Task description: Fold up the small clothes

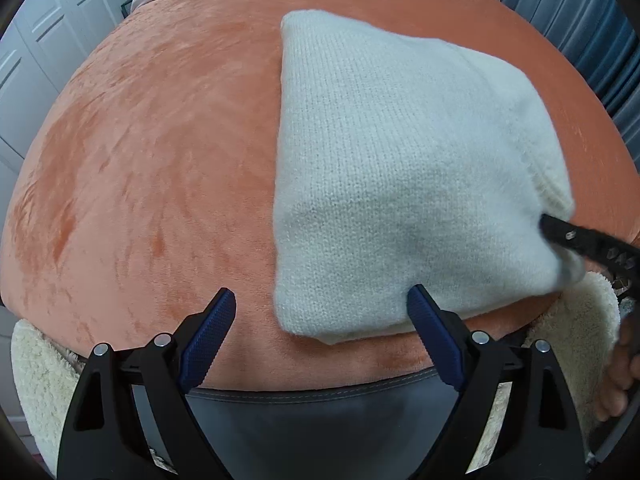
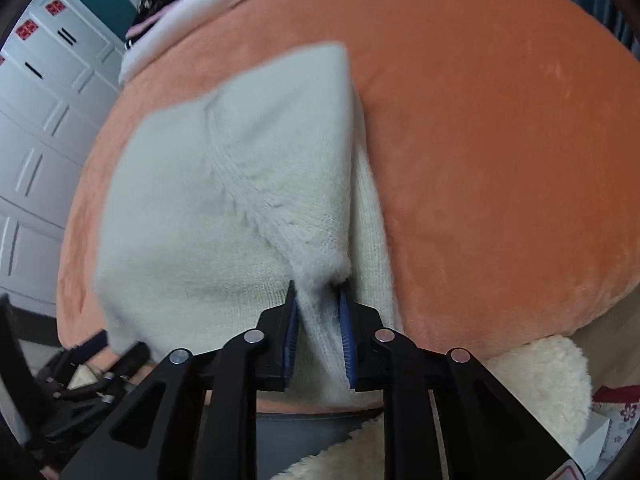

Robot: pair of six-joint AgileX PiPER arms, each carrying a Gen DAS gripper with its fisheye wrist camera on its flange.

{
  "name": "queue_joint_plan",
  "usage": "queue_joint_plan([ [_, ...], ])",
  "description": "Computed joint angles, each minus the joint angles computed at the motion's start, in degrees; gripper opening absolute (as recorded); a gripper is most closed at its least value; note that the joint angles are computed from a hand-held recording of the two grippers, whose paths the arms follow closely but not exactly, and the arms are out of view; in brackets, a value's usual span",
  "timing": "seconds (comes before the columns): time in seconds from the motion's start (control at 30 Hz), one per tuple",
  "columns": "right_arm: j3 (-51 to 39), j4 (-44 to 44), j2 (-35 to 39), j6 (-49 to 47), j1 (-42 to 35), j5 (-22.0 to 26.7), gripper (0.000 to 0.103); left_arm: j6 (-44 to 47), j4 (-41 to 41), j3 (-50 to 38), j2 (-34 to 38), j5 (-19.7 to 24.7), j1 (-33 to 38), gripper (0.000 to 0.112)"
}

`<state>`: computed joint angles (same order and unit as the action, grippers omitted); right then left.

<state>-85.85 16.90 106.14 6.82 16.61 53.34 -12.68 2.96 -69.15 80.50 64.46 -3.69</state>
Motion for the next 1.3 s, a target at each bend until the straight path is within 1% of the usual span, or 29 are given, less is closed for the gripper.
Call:
queue_joint_plan([
  [0.03,0.48,0.27,-0.85,-0.11,0.1,-0.7,0.016,0.49,-0.44,-0.05,-0.36,0.07,0.09,0.085],
  [0.07,-0.66,-0.32,-1.42,0.39,0.27,0.73,0.018,1.31,-1.09,-0.18,-0.9,0.22,0.25,0.085],
  [0.1,-1.61,-1.74,-2.11,1.74,0.71,1.55,0.026,2.1,-1.73,-0.61,-1.13,0.66,0.69,0.085],
  [0.13,-1.58,-4.02,-3.45,3.94,1.36,1.17,0.031,2.52,-2.69,-1.36,-1.36,1.37,1.19,0.085],
  [0.2,-0.15,-7.97,-6.25,7.31,2.35,-1.21,0.063,3.34,-5.31,-2.69,-1.55,2.09,2.44,0.087],
  [0.27,0.47,-9.54,-7.44,8.46,2.58,-2.71,0.073,2.99,-6.31,-4.54,-1.08,3.16,2.31,0.089],
  [0.33,-0.54,-10.75,-6.38,9.44,2.81,-1.79,0.074,2.25,-6.22,-5.98,-0.38,3.53,1.66,0.09],
  [0.43,-2.43,-9.65,-4.01,9.5,2.6,0.12,0.074,1.17,-5.63,-7.65,0.84,3.69,0.76,0.091],
  [0.53,-3.11,-8.43,-2.48,8.7,2.69,0.36,0.074,0.45,-5.3,-9.42,2.74,3.93,0.94,0.092],
  [0.73,-3.56,-6.56,0.31,5.77,2.27,-0.7,0.081,0.91,-6.42,-12.48,6.96,3.91,2.15,0.092],
  [0.8,-3.2,-4.03,0.99,3.68,1.13,-2.07,0.085,1.96,-7.75,-12.75,8.22,3.05,2.92,0.096],
  [0.87,-3.47,-0.4,2.18,0.93,-0.2,-2.54,0.086,3.43,-10.0,-13.31,10.11,2.41,3.95,0.098],
  [0.93,-3.38,3.43,3.27,-2.24,-1.64,-3.25,0.086,4.3,-10.06,-12.93,11.37,0.39,4.11,0.098],
  [1.03,-3.2,9.96,5.01,-6.97,-3.77,-3.73,0.088,7.29,-11.29,-10.68,11.22,-3.64,4.6,0.098],
  [1.1,-2.88,13.83,5.75,-9.64,-4.9,-4.05,0.092,11.03,-14.12,-7.74,10.08,-7.12,5.96,0.098],
  [1.17,-2.26,16.7,6.06,-12.66,-5.42,-4.92,0.094,16.59,-19.24,-4.44,8.91,-10.35,8.3,0.098],
  [1.23,-0.86,20.19,5.96,-16.74,-5.98,-6.19,0.096,20.91,-24.26,-2.2,7.39,-11.28,11.08,0.098],
  [1.3,1.22,23.38,5.31,-20.34,-6.48,-7.63,0.097,22.51,-28.08,-0.68,5.91,-11.39,13.25,0.098],
])
